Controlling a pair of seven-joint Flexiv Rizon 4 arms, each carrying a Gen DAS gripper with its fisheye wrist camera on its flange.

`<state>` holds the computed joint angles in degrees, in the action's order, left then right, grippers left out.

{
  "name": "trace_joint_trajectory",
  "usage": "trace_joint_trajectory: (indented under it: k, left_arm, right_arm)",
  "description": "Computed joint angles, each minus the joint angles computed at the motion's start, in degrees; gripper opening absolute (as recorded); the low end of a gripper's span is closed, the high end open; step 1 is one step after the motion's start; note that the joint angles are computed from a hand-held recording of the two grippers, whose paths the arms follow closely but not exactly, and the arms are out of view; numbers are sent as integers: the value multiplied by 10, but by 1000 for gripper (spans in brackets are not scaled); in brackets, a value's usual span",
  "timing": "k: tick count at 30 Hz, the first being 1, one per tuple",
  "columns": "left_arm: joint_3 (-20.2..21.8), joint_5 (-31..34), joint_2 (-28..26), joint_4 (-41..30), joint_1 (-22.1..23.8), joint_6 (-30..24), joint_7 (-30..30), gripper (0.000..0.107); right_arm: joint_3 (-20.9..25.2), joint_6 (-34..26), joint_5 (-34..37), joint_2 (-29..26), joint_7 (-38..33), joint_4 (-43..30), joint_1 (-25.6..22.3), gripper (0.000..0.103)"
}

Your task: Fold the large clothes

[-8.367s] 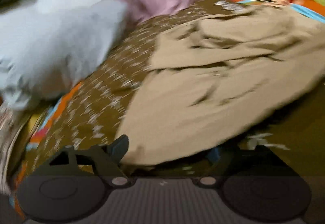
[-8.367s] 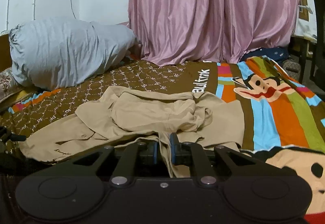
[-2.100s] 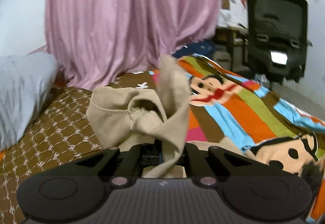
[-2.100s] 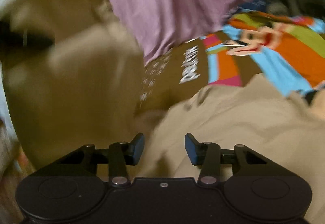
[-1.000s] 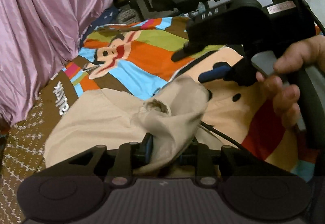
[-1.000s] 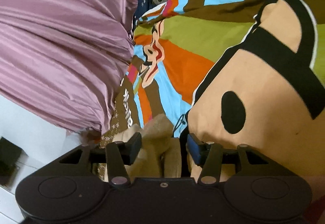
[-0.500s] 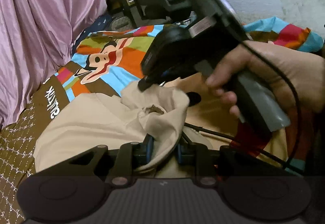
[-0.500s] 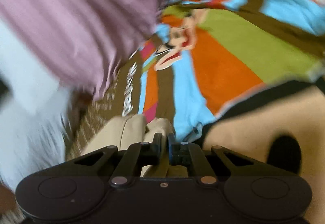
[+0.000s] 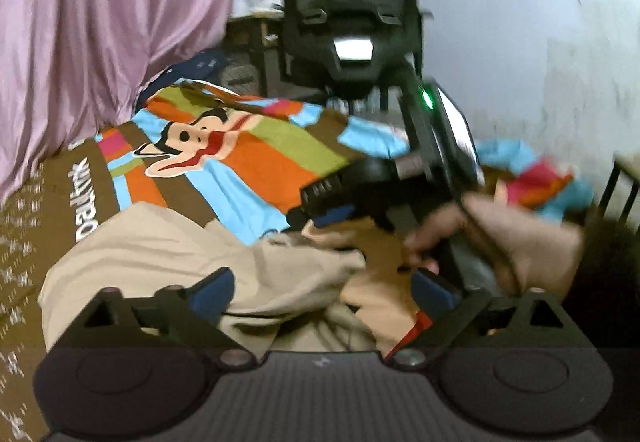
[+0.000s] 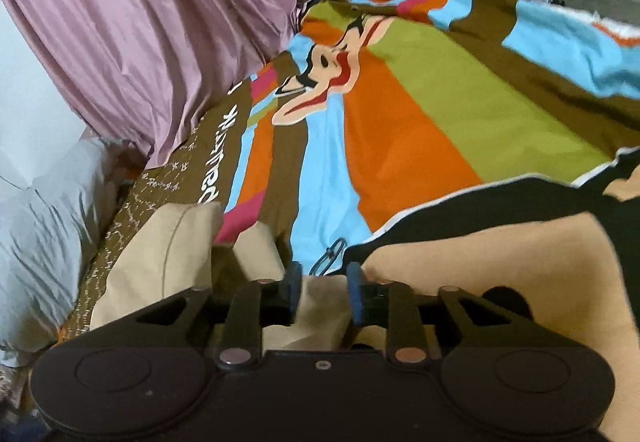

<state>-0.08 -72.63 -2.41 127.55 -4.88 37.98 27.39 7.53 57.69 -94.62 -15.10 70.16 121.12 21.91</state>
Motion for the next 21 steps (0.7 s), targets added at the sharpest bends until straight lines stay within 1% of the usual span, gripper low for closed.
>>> trace_joint_trajectory:
  k: [2,4,6,7,9,12,13,14,15,16,17,19,21]
  left_arm:
    - [10,3,-3,-19,16,-32,-40,101]
    - [16,-6,-4,-33,30,-52,-74,102]
    - [21,-23,-11,-49,45,-61,-108,102]
    - [21,-27,-15,-56,50,-54,-124,102]
    - [19,-33,-27,-71,55,-14,-166,102]
    - [10,-26,-55,-93,56,72,-231,102]
    - [8,-11,-68,-101,56,106,-266,102]
    - [7,9,-78,-108,58,125,-297,102]
    - [7,31,-88,-116,63,133,-328,102]
    - [7,53,-99,-124,73,128,-358,102]
    - [5,64,-106,-130,81,120,-374,102]
    - [0,78,-115,-134,94,110,-395,102]
    - [-6,85,-120,-132,100,113,-399,102]
  right_arm:
    - [4,-23,23,5,-26,0,9,41]
    - [6,-39,35,9,-39,-1,17,45]
    - [9,-60,41,13,-52,-5,28,54]
    - [10,-73,36,16,-55,-7,34,62]
    - [13,-92,22,20,-67,-11,44,73]
    - [17,-113,-1,18,-94,-27,60,78]
    - [19,-117,-8,18,-103,-31,65,79]
    - [20,-122,-13,15,-114,-37,70,81]
    - [22,-128,-15,13,-127,-43,76,81]
    - [24,-135,-10,8,-147,-51,83,81]
    - [26,-144,0,4,-165,-56,91,81]
    - [28,-155,21,-4,-193,-66,104,81]
    - [28,-152,42,-9,-207,-71,112,77]
